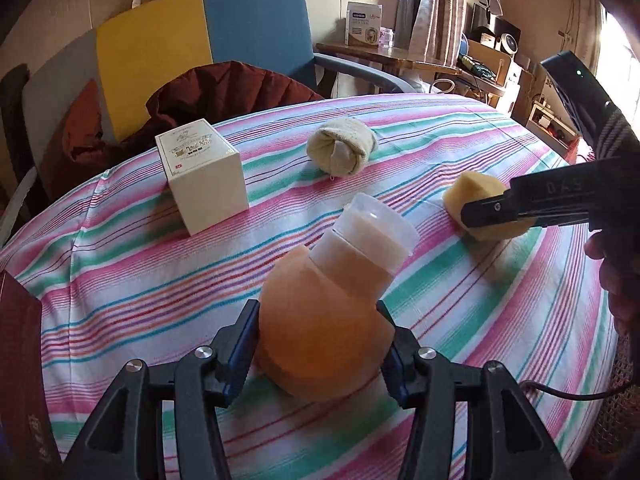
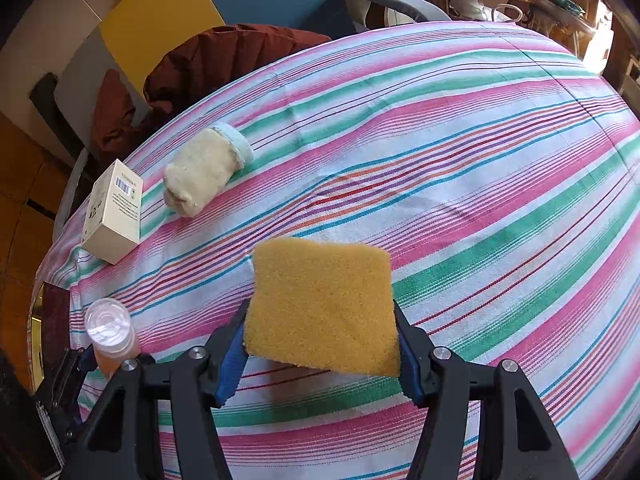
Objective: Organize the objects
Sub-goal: 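Move the left gripper to the peach silicone cup and grasp it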
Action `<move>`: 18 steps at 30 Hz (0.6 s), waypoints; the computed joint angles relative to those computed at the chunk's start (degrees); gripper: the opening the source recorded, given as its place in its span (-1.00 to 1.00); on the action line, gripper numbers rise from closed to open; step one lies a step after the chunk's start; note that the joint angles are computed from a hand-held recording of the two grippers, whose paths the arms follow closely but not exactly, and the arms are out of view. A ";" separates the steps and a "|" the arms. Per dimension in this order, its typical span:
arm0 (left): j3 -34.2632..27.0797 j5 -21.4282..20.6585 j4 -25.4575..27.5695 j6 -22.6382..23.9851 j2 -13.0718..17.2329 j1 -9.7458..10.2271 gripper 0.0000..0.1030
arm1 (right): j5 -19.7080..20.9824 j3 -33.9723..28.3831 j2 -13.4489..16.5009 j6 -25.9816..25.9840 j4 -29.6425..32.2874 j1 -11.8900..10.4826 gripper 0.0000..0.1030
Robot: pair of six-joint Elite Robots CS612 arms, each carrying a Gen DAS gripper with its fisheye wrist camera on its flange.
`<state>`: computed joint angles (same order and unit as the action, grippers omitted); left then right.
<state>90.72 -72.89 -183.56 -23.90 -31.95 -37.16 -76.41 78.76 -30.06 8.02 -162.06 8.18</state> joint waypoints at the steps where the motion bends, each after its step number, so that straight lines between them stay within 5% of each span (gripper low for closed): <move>1: -0.12 -0.12 0.20 0.58 0.02 0.03 0.17 | -0.12 -0.02 -0.01 -0.14 0.04 0.04 0.23; 5: -1.38 2.24 2.59 2.55 0.15 -0.04 0.48 | -0.70 0.09 -0.01 -0.58 -0.18 0.23 0.23; 11: -4.17 2.55 5.42 4.95 1.45 0.02 0.49 | -1.61 0.00 0.08 -1.58 -0.33 0.49 0.23; 13: -4.15 2.66 4.02 5.32 1.54 -0.12 0.37 | -1.72 0.00 0.08 -1.84 -0.44 0.53 0.22; 14: -4.16 2.15 3.08 6.02 1.62 -0.11 0.07 | -1.77 -0.03 0.10 -1.96 -0.44 0.56 0.22; 18: -4.51 3.43 3.65 7.05 1.94 -0.52 0.04 | -0.15 0.07 0.14 -2.15 -1.06 0.46 0.21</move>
<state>86.21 -69.46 -179.90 -16.85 -30.01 -37.68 -76.57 78.83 -29.92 5.87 -163.12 8.65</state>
